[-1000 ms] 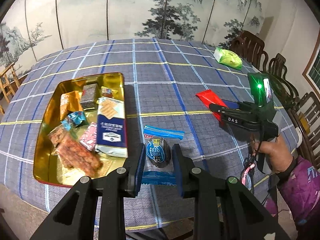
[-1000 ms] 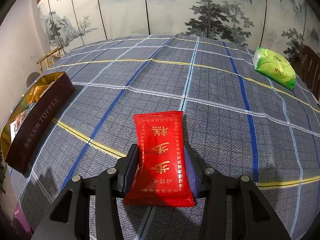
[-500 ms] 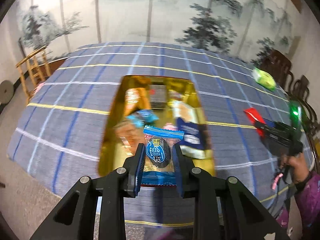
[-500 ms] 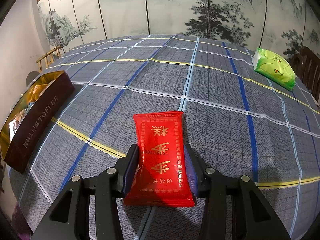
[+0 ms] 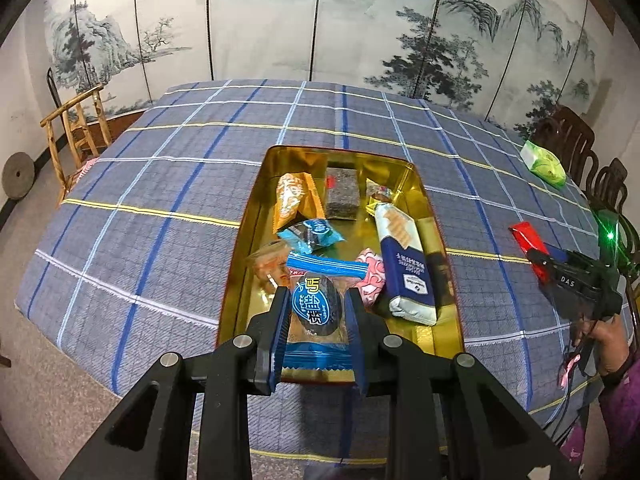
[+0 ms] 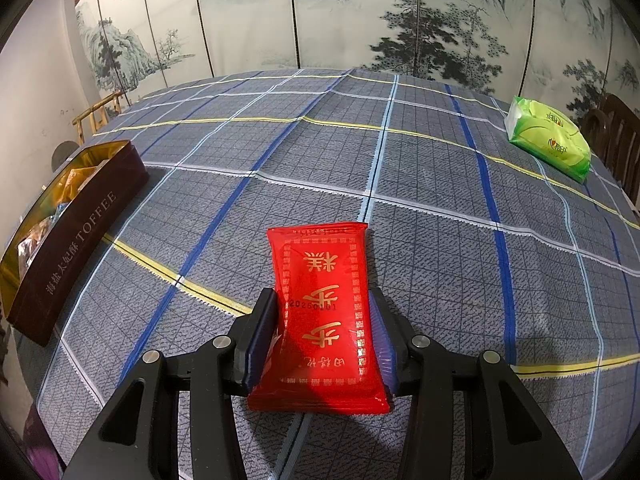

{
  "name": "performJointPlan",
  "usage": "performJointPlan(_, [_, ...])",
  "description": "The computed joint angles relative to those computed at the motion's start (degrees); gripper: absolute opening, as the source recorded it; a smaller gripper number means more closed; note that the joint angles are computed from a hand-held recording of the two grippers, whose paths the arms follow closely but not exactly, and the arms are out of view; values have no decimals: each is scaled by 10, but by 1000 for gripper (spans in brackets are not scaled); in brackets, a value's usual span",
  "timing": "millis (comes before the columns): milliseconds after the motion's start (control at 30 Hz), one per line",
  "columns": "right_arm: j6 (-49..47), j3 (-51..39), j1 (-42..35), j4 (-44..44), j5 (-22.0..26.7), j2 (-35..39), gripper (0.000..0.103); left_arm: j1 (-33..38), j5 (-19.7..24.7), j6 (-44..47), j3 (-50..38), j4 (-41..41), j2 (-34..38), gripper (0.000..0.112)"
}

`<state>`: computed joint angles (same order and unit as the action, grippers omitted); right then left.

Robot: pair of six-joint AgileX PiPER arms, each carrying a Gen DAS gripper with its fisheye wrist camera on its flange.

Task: Organize snacks
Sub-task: 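Carry the blue candy into the gold tin and release it with the left gripper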

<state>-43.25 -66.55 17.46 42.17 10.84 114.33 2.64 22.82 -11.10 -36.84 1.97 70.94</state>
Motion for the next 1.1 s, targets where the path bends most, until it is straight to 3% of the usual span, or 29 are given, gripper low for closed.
performJointPlan(400, [-2,1,0,2,-1,0,47,-28,-23,-43,-32,42,60,24])
performJointPlan(633, [6,0,2,-6,-2,0,48,-49,-33,-123,-42,128,82,24])
performJointPlan(900, [13,0,3,-12,-2,1,49,-51,-40,-120,-63,125,110,24])
performJointPlan(1100, [21,-1,4,-20,-4,1,49,-66,-39,-166,-60,172,110,24])
